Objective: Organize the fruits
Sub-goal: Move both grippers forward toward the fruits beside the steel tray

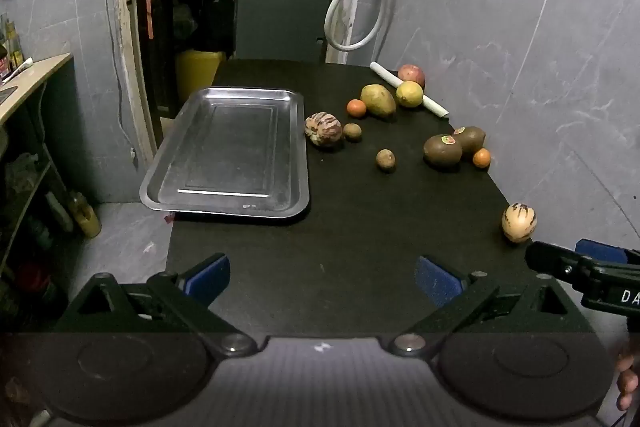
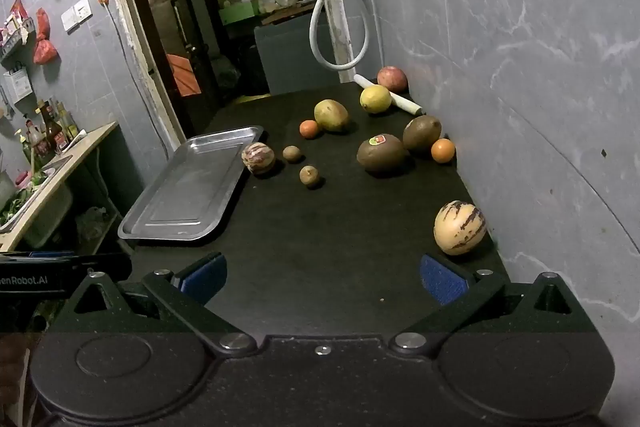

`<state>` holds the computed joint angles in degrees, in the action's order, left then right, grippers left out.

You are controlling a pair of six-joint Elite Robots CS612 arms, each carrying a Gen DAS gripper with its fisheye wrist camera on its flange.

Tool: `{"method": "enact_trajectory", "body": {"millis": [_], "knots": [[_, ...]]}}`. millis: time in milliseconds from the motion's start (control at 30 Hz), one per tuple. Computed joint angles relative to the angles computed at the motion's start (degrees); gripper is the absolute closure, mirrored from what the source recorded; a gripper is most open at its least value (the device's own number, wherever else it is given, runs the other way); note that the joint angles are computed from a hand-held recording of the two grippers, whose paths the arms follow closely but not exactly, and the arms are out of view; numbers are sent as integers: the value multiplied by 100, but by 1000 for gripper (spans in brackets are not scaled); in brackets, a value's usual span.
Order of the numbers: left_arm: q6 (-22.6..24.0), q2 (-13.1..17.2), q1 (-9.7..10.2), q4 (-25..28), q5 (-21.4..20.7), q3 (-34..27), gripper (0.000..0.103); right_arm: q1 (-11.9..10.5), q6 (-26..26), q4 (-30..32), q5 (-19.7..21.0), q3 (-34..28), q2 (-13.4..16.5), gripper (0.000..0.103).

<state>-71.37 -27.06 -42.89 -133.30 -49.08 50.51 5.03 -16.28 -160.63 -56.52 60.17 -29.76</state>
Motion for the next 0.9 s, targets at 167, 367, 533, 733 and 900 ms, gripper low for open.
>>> {"method": "enact_trajectory", "body": {"millis": [167,367,533,733,900], "knots": [[-5,-7,-6,-5,6,10,1,0,4,16,-3,-29,19,0],[-1,-6,3,22,-38,0,1,0,8,40,-3,-65,43,0],[-13,-8,4,41,-49,-4,1,-1,9,63,3,-88,57,0],[-22,-46,7,-70,-59,123,1,-4,-18,70,-1,-81,61,0],[-23,-83,3,-138,-81,207,1,8,-10,105,-14,-124,86,0]]}}
